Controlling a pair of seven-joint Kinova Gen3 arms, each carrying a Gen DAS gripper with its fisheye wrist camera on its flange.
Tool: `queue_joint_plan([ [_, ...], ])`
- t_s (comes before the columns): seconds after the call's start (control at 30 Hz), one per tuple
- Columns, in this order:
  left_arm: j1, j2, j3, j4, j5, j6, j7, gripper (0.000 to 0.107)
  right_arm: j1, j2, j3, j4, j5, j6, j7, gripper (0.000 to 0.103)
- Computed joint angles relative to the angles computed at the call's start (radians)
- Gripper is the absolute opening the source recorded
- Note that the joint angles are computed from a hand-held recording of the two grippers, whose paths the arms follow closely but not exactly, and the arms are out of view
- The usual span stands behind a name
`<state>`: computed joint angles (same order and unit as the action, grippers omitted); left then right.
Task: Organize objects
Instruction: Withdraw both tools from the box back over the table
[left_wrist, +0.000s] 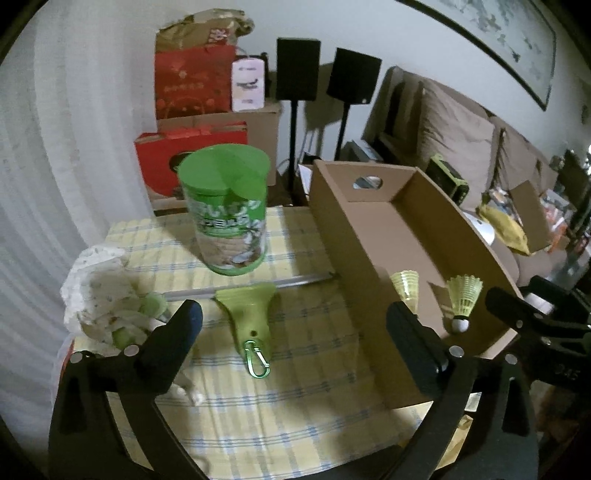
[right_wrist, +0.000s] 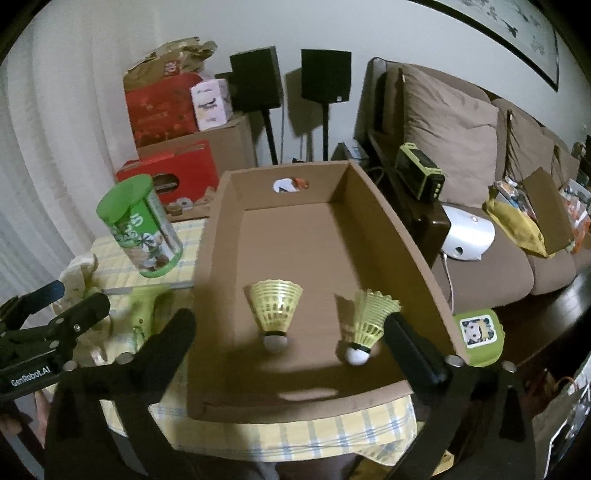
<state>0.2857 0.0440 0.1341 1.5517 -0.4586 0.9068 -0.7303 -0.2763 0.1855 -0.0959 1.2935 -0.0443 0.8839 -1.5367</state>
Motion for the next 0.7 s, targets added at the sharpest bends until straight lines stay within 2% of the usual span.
queue_joint_plan([
  [0.5,-0.076,-0.061,-0.012,0.048,0.094,0.010,-0.082,0.103,-0.082,-0.012,-0.020,0.021,0.076,-0.011,-0.049,0.103],
  [0.7,-0.111,-0.093,-0.011,0.096,0.087,-0.010,-0.058,0.103,-0.102,-0.014,-0.030,0.023,0.087,-0.020,-0.051,0.103],
])
